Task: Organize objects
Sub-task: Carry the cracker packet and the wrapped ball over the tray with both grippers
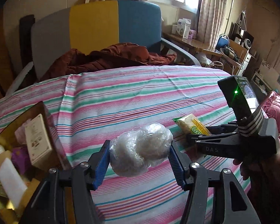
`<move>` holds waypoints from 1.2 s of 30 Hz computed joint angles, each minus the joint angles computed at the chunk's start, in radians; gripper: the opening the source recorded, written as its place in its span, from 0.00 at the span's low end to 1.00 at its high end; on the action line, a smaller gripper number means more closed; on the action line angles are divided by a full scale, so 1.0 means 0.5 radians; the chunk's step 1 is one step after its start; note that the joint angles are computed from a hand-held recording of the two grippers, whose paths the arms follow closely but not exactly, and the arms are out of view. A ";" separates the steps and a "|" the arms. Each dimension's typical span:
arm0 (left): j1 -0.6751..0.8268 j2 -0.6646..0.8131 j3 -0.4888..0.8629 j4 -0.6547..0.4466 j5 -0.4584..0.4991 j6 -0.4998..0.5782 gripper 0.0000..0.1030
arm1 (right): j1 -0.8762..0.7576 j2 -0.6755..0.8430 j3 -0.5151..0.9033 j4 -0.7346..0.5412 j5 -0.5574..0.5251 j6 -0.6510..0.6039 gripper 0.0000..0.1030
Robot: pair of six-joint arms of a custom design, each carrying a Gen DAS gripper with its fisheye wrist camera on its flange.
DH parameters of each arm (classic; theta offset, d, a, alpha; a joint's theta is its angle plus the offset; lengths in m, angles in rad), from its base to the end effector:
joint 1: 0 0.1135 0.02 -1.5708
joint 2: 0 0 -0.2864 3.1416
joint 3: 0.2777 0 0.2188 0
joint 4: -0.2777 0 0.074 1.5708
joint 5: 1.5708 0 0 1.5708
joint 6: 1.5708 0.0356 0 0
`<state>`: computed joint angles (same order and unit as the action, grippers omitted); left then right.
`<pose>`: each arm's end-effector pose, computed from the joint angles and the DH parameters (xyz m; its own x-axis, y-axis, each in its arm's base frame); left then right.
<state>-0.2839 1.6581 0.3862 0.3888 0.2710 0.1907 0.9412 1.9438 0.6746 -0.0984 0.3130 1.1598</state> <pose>0.2210 -0.0744 0.1317 -0.6463 0.3788 -0.6625 0.5658 0.8204 -0.0828 0.1654 0.2085 0.0915 -0.9018 0.2433 -0.3571 0.2361 0.9696 0.0645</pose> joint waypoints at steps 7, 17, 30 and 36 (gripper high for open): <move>0.273 -0.232 -0.100 -0.094 0.140 0.159 0.59 | -0.028 0.229 0.303 0.062 0.026 -0.243 0.46; 0.842 -0.303 -0.109 -0.291 0.424 0.475 0.59 | -0.050 0.470 0.595 -0.033 -0.033 -0.378 0.46; 1.773 -0.106 0.257 -0.842 0.880 1.014 0.59 | 0.146 0.423 1.060 -0.401 0.027 -0.426 0.46; 2.180 0.095 0.504 -1.087 0.988 1.212 0.59 | 0.299 0.589 1.592 -0.475 0.061 -0.560 0.46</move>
<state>0.8063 1.7056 0.6383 -0.1547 0.7648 0.7967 1.0905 2.2382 1.4707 -0.3358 0.3432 0.8799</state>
